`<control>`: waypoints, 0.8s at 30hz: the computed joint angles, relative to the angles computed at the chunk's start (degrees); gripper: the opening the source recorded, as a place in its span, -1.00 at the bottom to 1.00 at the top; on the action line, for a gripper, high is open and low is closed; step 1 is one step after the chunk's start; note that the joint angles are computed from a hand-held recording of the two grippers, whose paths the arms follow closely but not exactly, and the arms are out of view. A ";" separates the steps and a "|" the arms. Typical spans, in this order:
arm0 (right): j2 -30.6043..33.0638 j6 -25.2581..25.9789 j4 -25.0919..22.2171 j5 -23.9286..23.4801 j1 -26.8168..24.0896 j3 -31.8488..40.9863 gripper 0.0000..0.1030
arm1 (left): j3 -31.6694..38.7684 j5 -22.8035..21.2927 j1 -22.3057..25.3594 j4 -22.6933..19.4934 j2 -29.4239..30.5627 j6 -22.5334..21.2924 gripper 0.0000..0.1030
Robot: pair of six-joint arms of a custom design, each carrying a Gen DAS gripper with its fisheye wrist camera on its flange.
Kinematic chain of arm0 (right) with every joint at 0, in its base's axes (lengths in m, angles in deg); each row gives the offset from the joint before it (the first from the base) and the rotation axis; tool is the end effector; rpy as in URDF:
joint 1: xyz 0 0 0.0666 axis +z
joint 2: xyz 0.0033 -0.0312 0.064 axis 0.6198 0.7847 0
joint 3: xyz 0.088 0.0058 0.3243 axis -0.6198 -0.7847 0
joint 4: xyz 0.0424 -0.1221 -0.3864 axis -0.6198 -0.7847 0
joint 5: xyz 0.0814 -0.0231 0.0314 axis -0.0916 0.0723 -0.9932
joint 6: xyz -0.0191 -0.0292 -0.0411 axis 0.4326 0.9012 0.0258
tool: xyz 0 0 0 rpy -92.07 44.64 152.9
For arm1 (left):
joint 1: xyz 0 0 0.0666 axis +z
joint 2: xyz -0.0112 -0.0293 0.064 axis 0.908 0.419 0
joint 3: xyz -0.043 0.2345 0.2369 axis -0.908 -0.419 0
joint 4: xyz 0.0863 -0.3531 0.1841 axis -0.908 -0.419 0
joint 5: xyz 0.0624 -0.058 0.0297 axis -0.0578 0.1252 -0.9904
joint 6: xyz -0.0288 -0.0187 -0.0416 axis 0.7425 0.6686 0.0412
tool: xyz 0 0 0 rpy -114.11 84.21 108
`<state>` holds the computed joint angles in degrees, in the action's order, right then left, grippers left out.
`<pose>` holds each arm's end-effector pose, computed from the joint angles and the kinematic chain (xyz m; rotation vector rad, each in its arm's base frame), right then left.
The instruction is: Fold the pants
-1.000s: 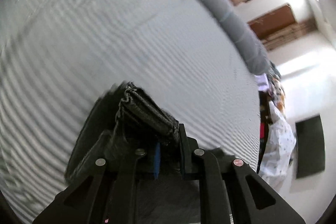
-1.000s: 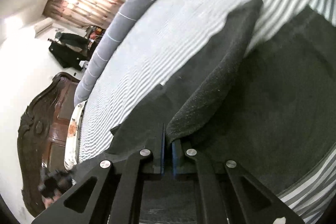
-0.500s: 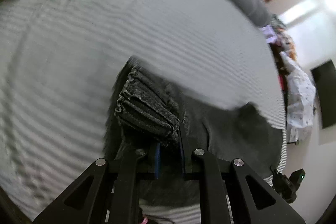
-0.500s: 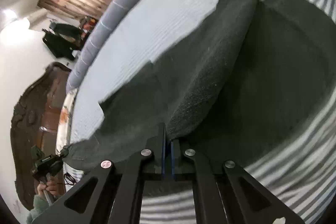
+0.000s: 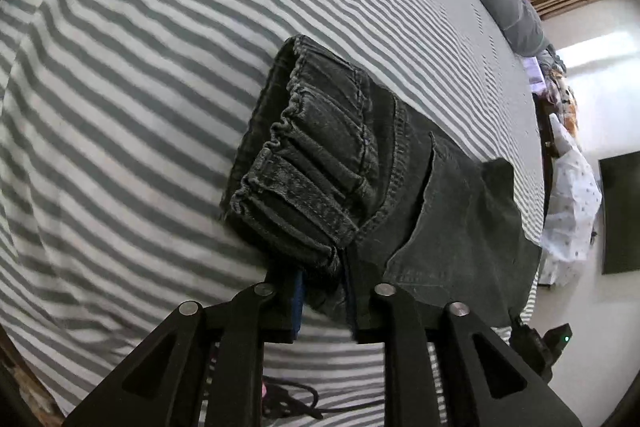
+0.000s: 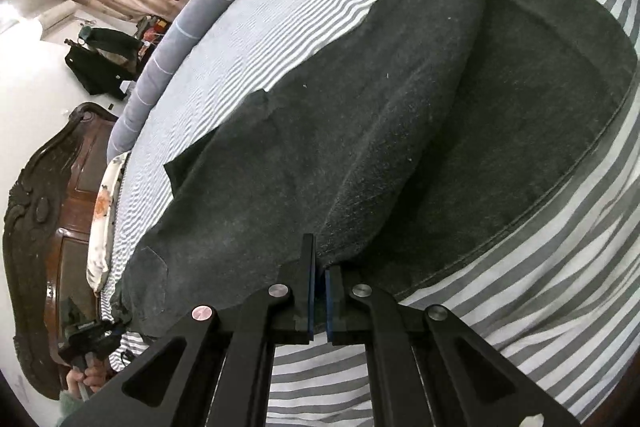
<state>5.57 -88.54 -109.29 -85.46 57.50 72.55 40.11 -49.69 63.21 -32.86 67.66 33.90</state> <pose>0.5541 0.1978 0.3136 0.6042 2.4721 0.6883 0.5930 -0.0353 0.3332 -0.6131 2.7477 -0.7017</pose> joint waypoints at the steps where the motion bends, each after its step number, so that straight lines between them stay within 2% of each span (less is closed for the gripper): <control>1: 0.01 0.09 -0.46 0.15 -0.07 -0.18 -0.93 | -1.11 -0.69 -0.02 -0.12 -0.14 0.24 -0.51; 3: 0.63 -0.77 -1.58 -0.78 -0.46 -0.59 -0.93 | -2.23 -2.28 -0.11 -0.79 0.27 -0.84 -0.36; 6: 1.49 -1.67 -1.73 -0.94 -0.25 -0.72 -0.93 | -4.76 -3.30 -0.40 2.46 -0.93 1.08 -0.33; 10: 1.48 -1.52 -0.86 -2.02 -0.53 -0.79 -0.90 | -5.15 -8.25 -1.72 1.73 -2.77 -0.64 -0.22; 15: 0.21 -1.87 2.42 -4.34 -0.95 -2.44 -0.86 | -9.15 -18.12 -5.88 4.11 -9.03 -4.62 0.16; 19: -0.66 -1.27 3.34 -5.35 -1.20 -3.04 -0.89 | -12.92 -24.08 -10.40 7.93 -13.73 -7.68 0.21; 21: -0.93 -2.22 4.39 -6.62 -1.55 -3.39 -0.89 | -14.84 -25.88 -13.04 10.93 -15.87 -10.75 0.23; 24: -0.99 -3.67 5.52 -8.41 -2.05 -3.54 -0.89 | -14.21 -29.40 -18.42 15.20 -15.25 -16.66 0.28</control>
